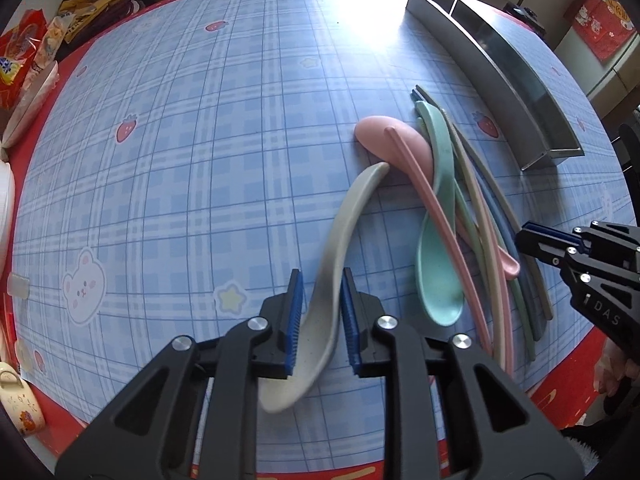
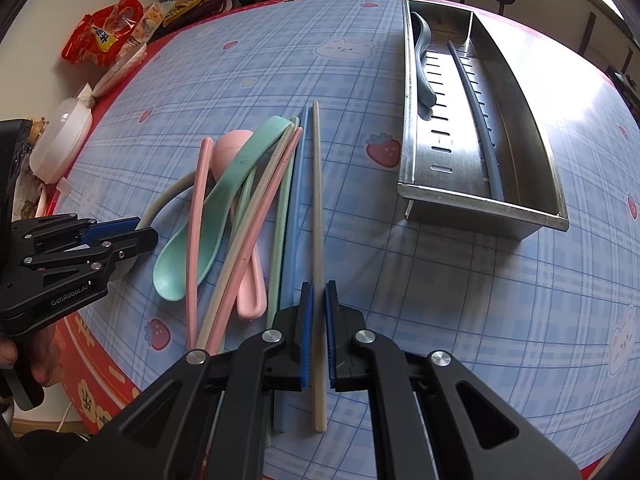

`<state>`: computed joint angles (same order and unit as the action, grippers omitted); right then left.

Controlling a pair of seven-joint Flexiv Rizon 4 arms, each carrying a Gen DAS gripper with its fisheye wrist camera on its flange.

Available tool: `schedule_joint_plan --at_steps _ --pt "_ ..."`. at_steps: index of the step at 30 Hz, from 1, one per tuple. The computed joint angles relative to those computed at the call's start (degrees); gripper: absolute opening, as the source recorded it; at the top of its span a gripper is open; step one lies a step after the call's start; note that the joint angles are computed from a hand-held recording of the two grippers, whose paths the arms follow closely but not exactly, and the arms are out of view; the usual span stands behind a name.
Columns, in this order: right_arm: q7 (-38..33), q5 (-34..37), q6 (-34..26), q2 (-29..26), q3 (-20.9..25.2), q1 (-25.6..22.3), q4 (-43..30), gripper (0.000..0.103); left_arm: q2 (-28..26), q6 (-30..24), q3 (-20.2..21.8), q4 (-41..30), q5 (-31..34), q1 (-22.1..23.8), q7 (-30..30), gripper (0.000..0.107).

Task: Organize utensils
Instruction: 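Lift and carry the beige spoon and beige chopstick over the steel tray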

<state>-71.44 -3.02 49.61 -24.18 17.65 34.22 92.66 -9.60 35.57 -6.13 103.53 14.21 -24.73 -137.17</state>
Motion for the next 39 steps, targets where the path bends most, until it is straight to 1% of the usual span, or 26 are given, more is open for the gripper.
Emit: schedule_joint_plan --at_steps 1,5,8,10,15,16,21,25,30,34,37,39 --pt "-0.1 0.1 0.0 0.0 0.0 -0.1 0.0 0.006 -0.2 -0.5 0.1 -0.3 0.3 0.1 -0.1 0.013" --pt "-0.4 0.5 0.0 0.1 0.2 -0.3 0.1 0.006 1.5 3.9 0.8 3.4 -4.4 1.7 -0.5 0.013" --pt "-0.2 0.5 -2.4 0.4 0.2 -0.2 -0.5 0.006 3.5 4.2 0.9 5.9 -5.9 2.3 -1.3 0.013" --pt "-0.2 -0.1 -3.7 0.8 0.0 0.2 -0.5 0.006 4.8 5.4 0.8 8.0 -7.3 2.7 -2.0 0.013" --pt "0.9 -3.9 -5.7 0.9 -1.1 1.9 -0.5 0.006 8.2 13.0 0.6 14.9 -11.0 3.7 -5.1 0.013" --pt "1.1 -4.6 -5.9 0.9 -1.3 2.2 -0.5 0.006 8.4 13.1 0.0 15.1 -10.5 3.5 -6.3 0.013" --pt "1.3 -6.5 -5.8 0.9 -1.4 2.6 -0.1 0.006 7.9 10.9 -1.0 13.6 -9.0 3.9 -6.5 0.013" --pt "-0.4 -5.8 -4.9 1.1 -0.9 1.9 0.2 0.006 7.8 13.4 -0.9 14.4 -9.5 3.8 -7.3 0.013" --pt "-0.8 -2.1 -4.8 1.2 -0.2 0.7 -0.2 0.006 9.8 16.3 -0.4 17.8 -11.7 4.0 -6.9 0.013" --pt "-1.3 -1.0 -4.1 1.8 0.0 0.2 0.7 0.006 10.0 14.8 -1.0 17.2 -11.0 4.3 -6.8 0.013" --pt "-1.2 -1.8 -4.6 2.3 -0.3 0.5 1.2 0.006 10.0 13.0 -1.5 16.3 -9.8 4.1 -7.1 0.013" --pt "-1.0 -1.7 -5.0 2.7 -0.3 0.5 1.4 0.006 9.9 13.2 -1.6 16.3 -10.6 3.9 -6.6 0.013"
